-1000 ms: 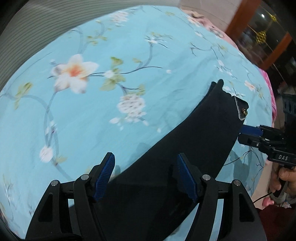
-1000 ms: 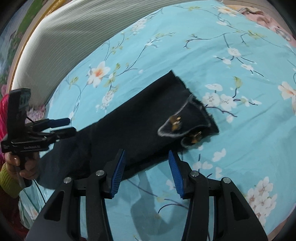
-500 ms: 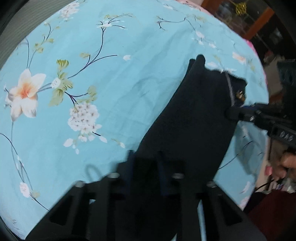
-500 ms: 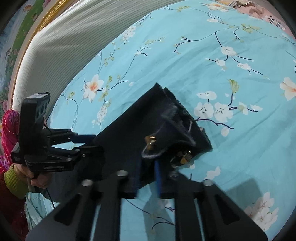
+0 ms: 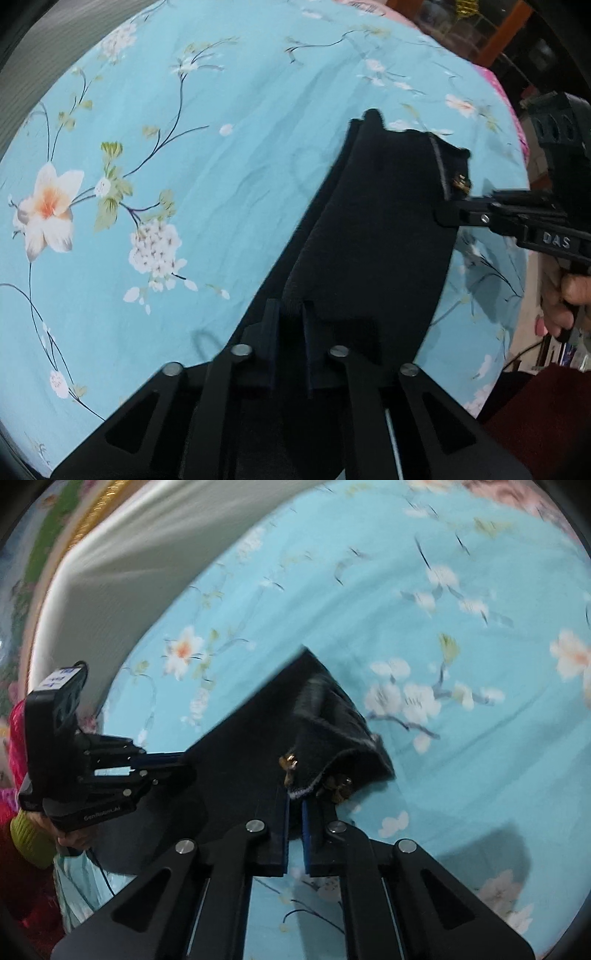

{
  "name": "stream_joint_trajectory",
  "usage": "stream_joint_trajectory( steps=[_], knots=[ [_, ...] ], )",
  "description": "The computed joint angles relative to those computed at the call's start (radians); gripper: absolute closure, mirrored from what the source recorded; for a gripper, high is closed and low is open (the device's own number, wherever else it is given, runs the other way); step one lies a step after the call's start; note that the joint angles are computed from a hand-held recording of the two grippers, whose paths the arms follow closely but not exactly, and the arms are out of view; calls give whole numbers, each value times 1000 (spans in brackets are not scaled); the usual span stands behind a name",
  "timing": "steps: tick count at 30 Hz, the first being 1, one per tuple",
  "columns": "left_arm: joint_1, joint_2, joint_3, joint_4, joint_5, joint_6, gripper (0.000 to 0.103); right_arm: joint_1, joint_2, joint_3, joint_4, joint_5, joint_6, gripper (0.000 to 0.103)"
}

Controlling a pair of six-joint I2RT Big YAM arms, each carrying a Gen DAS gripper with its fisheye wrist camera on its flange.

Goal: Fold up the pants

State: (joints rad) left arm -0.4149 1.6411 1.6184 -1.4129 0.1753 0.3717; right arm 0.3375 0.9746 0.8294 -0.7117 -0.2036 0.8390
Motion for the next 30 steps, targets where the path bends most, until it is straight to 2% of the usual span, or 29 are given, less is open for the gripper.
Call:
stream_joint_trajectory(
  steps=[2, 4, 6, 8, 9, 14, 18, 19, 20, 23, 24, 25, 27, 30],
  knots=[
    [1, 12, 20, -10, 14, -10, 75, -4, -7, -10, 9, -9, 27, 94],
    [0, 23, 48, -5, 21, -29, 59, 2, -33, -16, -1, 16, 31, 89],
    [-8, 47, 89, -7, 31, -49, 58, 4, -55, -25, -10, 34, 39, 80],
    [-14, 79, 133, -21, 53, -68, 53, 0, -78, -44, -7, 42, 66, 66],
    [-15, 88, 145, -27, 61, -68, 50, -4, -90, -56, -3, 45, 84, 65],
    [-65, 171, 220, -56, 70, -92, 50, -36, -104, -103, 57, -6, 115, 65],
    [-85, 226, 267, -82, 89, -104, 50, -62, -99, -156, 182, -32, 157, 65],
    [-89, 240, 279, -91, 100, -107, 50, -73, -100, -173, 224, -43, 179, 68],
    [-90, 249, 287, -96, 107, -108, 50, -82, -102, -181, 239, -46, 189, 83],
    [-104, 297, 333, -116, 131, -129, 47, -116, -113, -209, 281, -82, 222, 90],
    [-107, 309, 349, -114, 141, -137, 51, -124, -118, -212, 281, -90, 222, 90],
    [-108, 314, 358, -112, 157, -137, 69, -128, -120, -210, 277, -94, 218, 91],
    [-110, 329, 387, -132, 208, -135, 90, -138, -125, -209, 275, -104, 213, 91],
    [-128, 300, 365, -92, 166, -121, 93, -148, -129, -200, 266, -122, 200, 91]
  ],
)
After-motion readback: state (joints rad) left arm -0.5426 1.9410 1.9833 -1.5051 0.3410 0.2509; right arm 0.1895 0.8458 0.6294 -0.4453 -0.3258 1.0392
